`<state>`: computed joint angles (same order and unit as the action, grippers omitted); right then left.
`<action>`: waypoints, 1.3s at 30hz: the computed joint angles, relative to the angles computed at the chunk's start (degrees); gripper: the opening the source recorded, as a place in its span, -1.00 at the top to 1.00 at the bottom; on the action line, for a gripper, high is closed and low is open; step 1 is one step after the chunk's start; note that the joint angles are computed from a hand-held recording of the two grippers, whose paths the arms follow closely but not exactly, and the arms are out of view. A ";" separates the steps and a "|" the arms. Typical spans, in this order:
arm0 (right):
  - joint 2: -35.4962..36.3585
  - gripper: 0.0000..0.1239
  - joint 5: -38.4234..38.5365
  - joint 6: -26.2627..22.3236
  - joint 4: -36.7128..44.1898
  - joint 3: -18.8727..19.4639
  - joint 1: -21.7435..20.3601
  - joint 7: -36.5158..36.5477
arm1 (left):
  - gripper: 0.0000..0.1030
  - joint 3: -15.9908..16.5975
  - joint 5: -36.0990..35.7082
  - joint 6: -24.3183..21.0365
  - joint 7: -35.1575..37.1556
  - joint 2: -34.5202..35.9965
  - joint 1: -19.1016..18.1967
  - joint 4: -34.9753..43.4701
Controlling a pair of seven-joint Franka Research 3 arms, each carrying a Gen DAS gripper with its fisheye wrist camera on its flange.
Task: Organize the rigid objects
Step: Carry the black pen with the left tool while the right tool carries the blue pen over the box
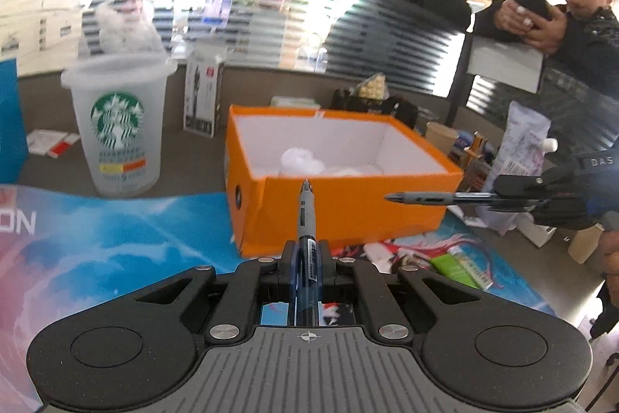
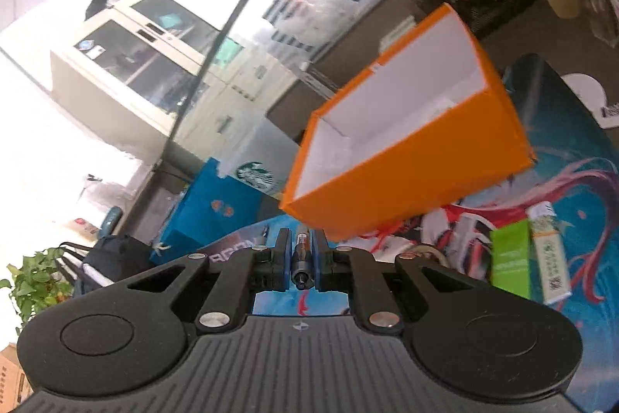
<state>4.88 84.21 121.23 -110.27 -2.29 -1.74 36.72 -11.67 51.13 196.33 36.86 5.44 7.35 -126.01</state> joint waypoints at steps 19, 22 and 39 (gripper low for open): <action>2.79 0.84 8.81 0.52 6.69 1.13 -0.32 -4.83 | 0.86 6.01 -25.24 -2.01 24.86 4.50 -13.13 9.51; 4.31 0.84 9.60 3.49 8.92 1.75 -0.16 -5.72 | 0.86 11.58 -30.62 -4.02 28.92 7.35 -19.63 13.66; 19.37 0.84 3.23 20.91 26.72 8.67 -0.89 -2.40 | 0.86 9.41 -30.15 -20.66 27.05 26.93 -19.64 41.68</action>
